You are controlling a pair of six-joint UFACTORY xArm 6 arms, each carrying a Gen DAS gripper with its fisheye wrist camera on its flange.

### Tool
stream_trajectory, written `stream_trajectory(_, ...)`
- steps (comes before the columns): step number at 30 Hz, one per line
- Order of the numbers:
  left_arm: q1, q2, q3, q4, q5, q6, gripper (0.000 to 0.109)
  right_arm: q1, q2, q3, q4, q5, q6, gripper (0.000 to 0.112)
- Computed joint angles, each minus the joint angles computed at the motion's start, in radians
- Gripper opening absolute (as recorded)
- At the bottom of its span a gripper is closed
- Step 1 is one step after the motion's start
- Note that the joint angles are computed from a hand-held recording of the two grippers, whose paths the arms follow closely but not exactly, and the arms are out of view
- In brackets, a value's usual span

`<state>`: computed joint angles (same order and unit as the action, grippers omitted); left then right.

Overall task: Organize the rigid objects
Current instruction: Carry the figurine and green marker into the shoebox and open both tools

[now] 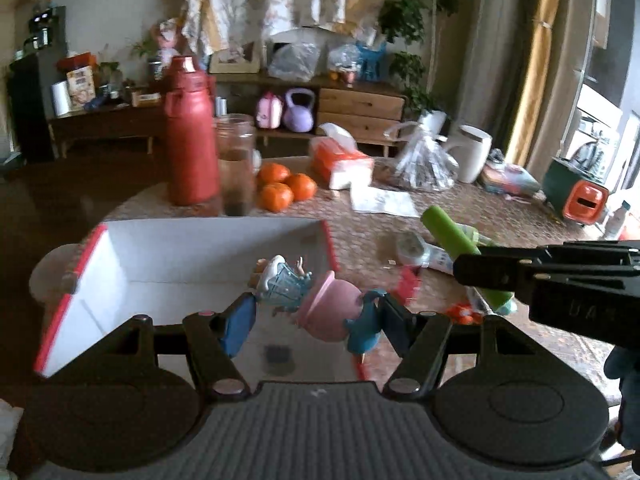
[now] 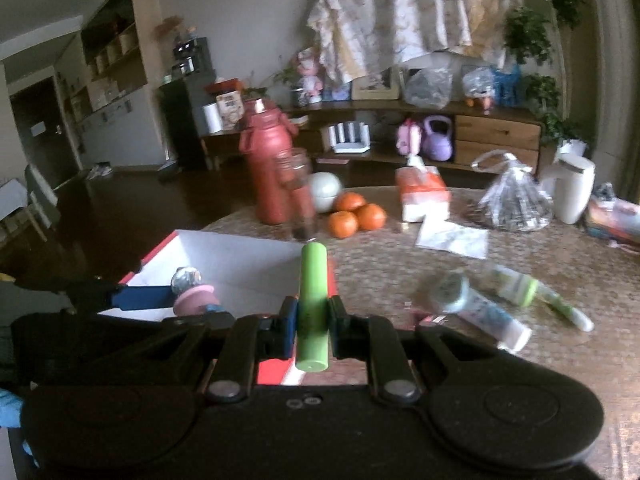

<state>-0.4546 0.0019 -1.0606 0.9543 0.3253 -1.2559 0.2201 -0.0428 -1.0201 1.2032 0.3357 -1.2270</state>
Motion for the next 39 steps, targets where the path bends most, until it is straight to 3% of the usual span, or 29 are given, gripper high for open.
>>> stream_trajectory(10, 0.14, -0.033, 0.071, -0.055, -0.017, 0.081, 0.067, 0.111, 0.121, -0.073, -0.165, -0.042, 0.172, 0.015)
stream_trajectory(18, 0.225, 0.04, 0.045, -0.11, 0.003, 0.164, 0.067, 0.173, 0.228, -0.138, -0.329, -0.067, 0.323, 0.015)
stream_trajectory(27, 0.255, 0.145, -0.029, -0.127, 0.037, 0.231, 0.067, 0.204, 0.346, -0.234, -0.483, -0.054, 0.465, 0.015)
stream_trajectory(39, 0.254, 0.236, -0.098, -0.25, 0.037, 0.405, 0.068, 0.235, 0.421, -0.276, -0.633, -0.03, 0.524, 0.015)
